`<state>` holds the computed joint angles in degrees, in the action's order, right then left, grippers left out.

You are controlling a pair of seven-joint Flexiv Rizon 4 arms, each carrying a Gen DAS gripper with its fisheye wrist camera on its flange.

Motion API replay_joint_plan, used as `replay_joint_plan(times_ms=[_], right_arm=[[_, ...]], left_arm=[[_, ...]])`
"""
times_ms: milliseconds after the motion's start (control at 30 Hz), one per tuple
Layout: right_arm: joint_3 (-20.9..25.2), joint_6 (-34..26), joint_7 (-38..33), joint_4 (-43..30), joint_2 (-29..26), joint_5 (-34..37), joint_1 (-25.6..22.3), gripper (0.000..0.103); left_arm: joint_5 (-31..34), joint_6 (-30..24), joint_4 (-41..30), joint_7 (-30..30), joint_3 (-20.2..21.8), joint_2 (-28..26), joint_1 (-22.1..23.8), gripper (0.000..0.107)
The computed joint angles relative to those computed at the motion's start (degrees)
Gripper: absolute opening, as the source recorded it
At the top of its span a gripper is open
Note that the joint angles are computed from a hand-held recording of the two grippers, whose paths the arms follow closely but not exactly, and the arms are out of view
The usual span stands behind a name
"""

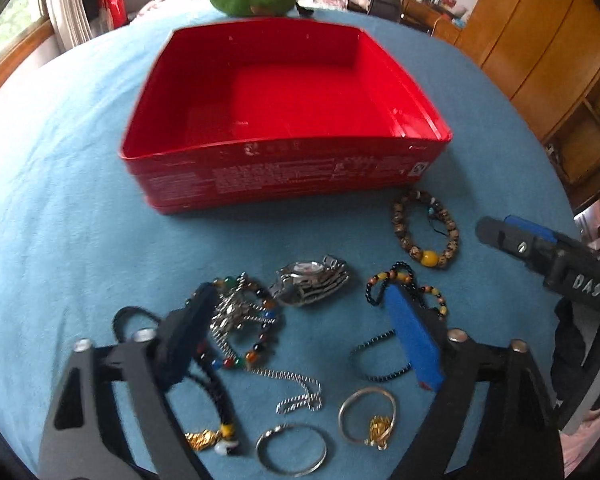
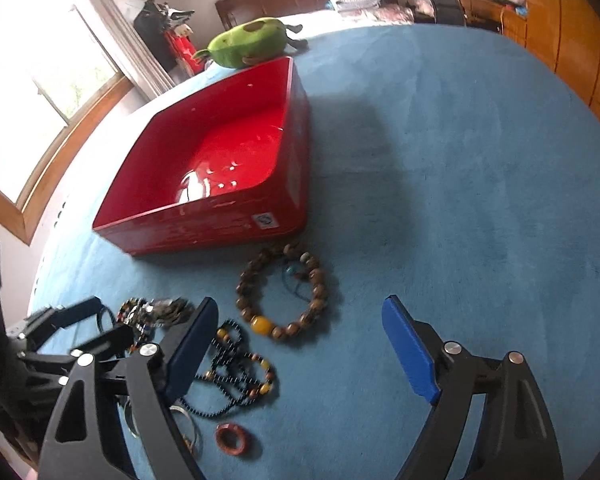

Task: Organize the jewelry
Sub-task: 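Grasp the silver watch with the left tool while the right tool grasps the wooden bead bracelet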

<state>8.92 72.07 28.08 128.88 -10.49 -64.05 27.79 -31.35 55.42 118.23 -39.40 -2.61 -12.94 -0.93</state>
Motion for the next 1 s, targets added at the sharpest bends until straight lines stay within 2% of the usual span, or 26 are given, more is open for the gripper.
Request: replay_joint_plan(times_ms=[267, 367, 433, 500, 533, 633, 900, 1000], right_arm=[[-1.23, 2.71, -0.44, -0.52, -2.07, -1.5, -0.74, 0.084], [-1.44, 2.86, -0.86, -0.53, -2.35, -1.12, -0.41, 0.084], [-1.65, 2.93, -0.78, -0.48, -2.38, -1.28, -0.23, 0.084], [-1.67, 2.63, -0.8, -0.52, -2.46, -1.19, -0.02, 0.084], [-1.6, 2.36, -1.05, -0.57, -2.48, -1.0, 0.09, 0.084], [-1.65, 1.88, -1.74, -1.15, -3.1, -0.5, 0.36, 0.084], [-1.85, 1.07, -4.06, -1.81, -4.47, 3.01, 1.27, 0.084], [-1.55, 0.44, -6.37, -2.55, -5.34, 5.66, 1.7, 0.084]], left_arm=[[3.25, -3.7, -4.95, -3.89, -0.56, -4.94, -0.35, 0.077], [4.26, -6.32, -7.56, -4.79, -0.89, -6.91, -0.02, 0.069], [5.13, -8.24, -9.16, -5.4, -0.98, -7.87, 0.04, 0.058], [5.4, -10.44, -10.82, -6.0, -1.24, -9.0, 0.24, 0.055], [5.68, -10.76, -11.57, -6.31, -1.29, -9.63, 0.16, 0.051], [5.8, -11.23, -13.23, -6.54, -1.59, -10.98, 0.32, 0.047], [4.58, -12.35, -13.94, -4.8, -1.98, -11.52, 1.21, 0.048], [3.63, -12.03, -11.51, -3.37, -1.79, -9.83, 1.72, 0.054]])
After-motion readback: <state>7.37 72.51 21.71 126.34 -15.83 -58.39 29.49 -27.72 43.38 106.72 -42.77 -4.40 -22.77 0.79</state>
